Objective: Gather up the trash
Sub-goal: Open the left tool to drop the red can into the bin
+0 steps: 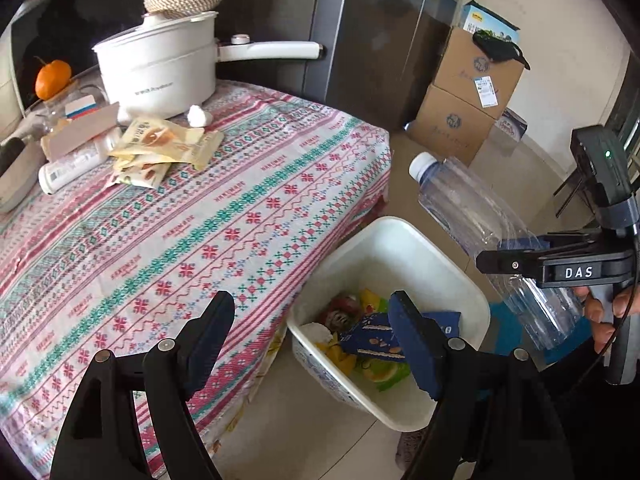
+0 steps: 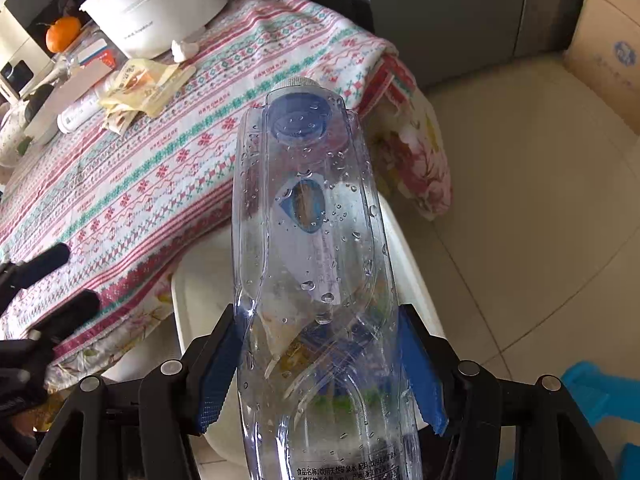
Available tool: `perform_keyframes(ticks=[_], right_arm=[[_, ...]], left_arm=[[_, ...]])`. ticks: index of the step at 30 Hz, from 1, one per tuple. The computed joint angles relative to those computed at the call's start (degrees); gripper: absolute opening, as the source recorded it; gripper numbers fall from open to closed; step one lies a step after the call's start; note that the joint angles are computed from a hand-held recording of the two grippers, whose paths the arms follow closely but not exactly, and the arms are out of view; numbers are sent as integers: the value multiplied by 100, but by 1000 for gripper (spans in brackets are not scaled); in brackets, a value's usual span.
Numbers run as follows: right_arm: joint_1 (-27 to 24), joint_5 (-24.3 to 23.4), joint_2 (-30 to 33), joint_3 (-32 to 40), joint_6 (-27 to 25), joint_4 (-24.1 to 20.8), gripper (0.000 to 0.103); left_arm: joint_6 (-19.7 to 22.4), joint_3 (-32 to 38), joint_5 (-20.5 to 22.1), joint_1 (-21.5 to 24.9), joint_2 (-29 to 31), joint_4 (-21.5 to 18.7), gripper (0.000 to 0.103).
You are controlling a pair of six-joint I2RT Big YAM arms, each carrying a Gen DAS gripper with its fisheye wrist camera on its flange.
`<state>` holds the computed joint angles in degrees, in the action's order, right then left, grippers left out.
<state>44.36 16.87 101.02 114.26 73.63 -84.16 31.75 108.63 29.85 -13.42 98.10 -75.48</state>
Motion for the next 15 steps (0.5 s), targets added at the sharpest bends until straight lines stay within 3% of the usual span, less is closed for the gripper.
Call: perform_keyframes(ticks=[5, 11, 15], right_arm=[[-29, -278, 202, 123, 120, -77, 66], [-142, -1024, 561, 345, 238, -473, 66], [-222, -1339, 555, 167, 321, -329, 68]], left_arm=[[-86, 156, -13, 222, 80, -105, 82], [-78, 261, 26, 414, 128, -207, 82], [-64, 307, 1, 487, 131, -210, 82]])
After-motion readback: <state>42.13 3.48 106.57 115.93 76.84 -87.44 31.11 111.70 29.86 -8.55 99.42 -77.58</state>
